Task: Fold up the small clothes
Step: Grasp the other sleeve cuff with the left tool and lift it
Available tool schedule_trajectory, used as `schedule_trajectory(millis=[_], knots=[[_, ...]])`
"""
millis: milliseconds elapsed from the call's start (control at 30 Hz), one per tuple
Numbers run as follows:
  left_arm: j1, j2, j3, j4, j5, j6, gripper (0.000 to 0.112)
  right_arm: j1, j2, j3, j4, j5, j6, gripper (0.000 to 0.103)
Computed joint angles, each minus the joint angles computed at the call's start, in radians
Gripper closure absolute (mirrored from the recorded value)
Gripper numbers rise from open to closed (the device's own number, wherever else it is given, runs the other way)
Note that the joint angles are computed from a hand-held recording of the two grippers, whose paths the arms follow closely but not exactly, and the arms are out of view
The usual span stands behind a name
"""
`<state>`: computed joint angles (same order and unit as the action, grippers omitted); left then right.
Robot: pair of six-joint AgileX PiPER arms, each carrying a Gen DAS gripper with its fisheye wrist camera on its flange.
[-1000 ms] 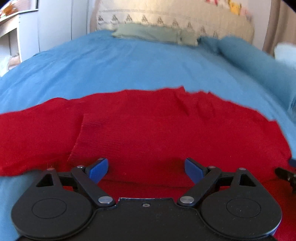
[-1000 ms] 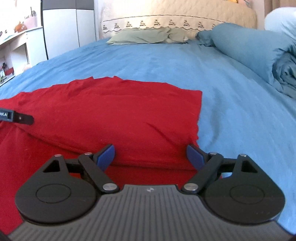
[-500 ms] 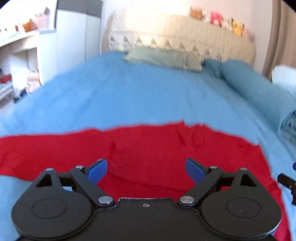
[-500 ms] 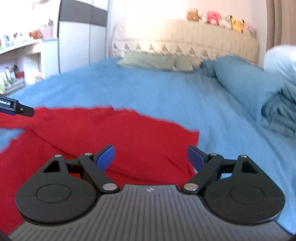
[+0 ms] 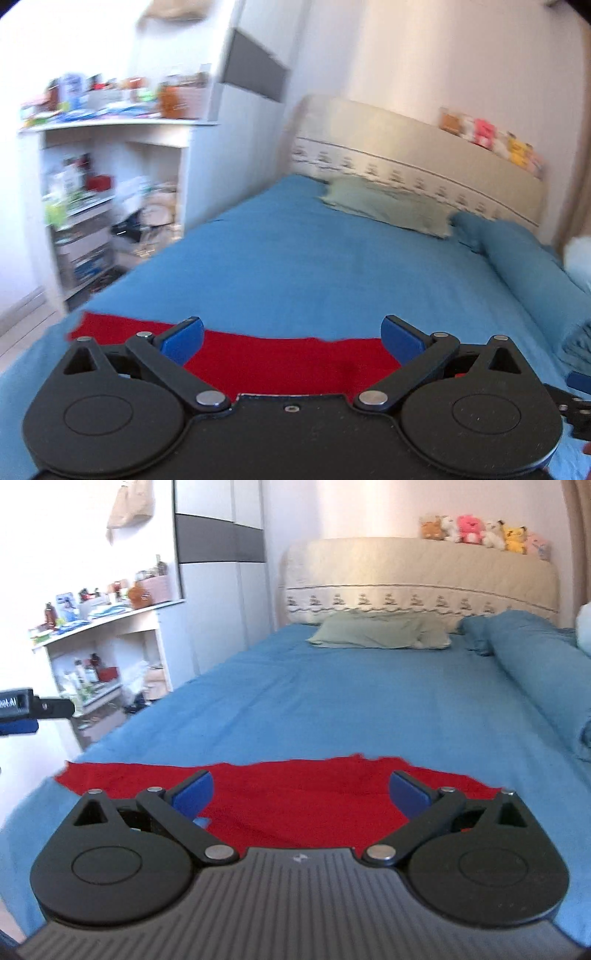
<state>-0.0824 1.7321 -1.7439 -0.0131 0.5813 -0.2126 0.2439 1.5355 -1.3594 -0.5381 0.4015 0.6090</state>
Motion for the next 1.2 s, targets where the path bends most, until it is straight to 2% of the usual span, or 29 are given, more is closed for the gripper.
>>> schedule_trajectory(millis=[67,133,200,367,500,700,867,967,1000,1067,1200], knots=[[0.094,-0.012,0.051,-0.102,-0.022,0.079,0.009,0.076,0.041,-0.057,-0.065,0.050,0.093,0.000],[0.205,0.002,0.090,-0.295,-0.041,0.234,0.009,0.142,0.096,-0.122,-0.105,0.099,0.161,0.000],[0.302,0.016,0.113,-0.427,-0.029,0.340,0.009,0.185,0.153,-0.179,-0.104,0.122,0.185,0.000],[0.461,0.187,0.077,-0.704,-0.037,0.526,0.016,0.265,0.326,-0.335,-0.126,0.176,0.238,0.000],[0.515,0.376,-0.078,-0.794,0.013,0.527,0.028,0.306,0.461,-0.473,-0.109,0.244,0.188,0.000],[0.514,0.599,-0.358,-0.732,0.093,0.408,0.049,0.326,0.616,-0.603,-0.117,0.283,0.162,0.000],[0.495,0.716,-0.535,-0.633,0.112,0.282,0.065,0.314,0.669,-0.631,-0.093,0.273,0.167,0.000],[0.473,0.761,-0.631,-0.504,0.132,0.180,0.089,0.304,0.676,-0.616,-0.093,0.260,0.169,0.000],[0.466,0.764,-0.640,-0.468,0.137,0.156,0.107,0.301,0.678,-0.614,-0.093,0.258,0.170,0.000],[0.465,0.774,-0.660,-0.448,0.151,0.141,0.108,0.295,0.677,-0.604,-0.098,0.251,0.179,0.000],[0.457,0.707,-0.563,-0.457,0.087,0.184,0.108,0.281,0.665,-0.576,-0.106,0.241,0.199,0.000]])
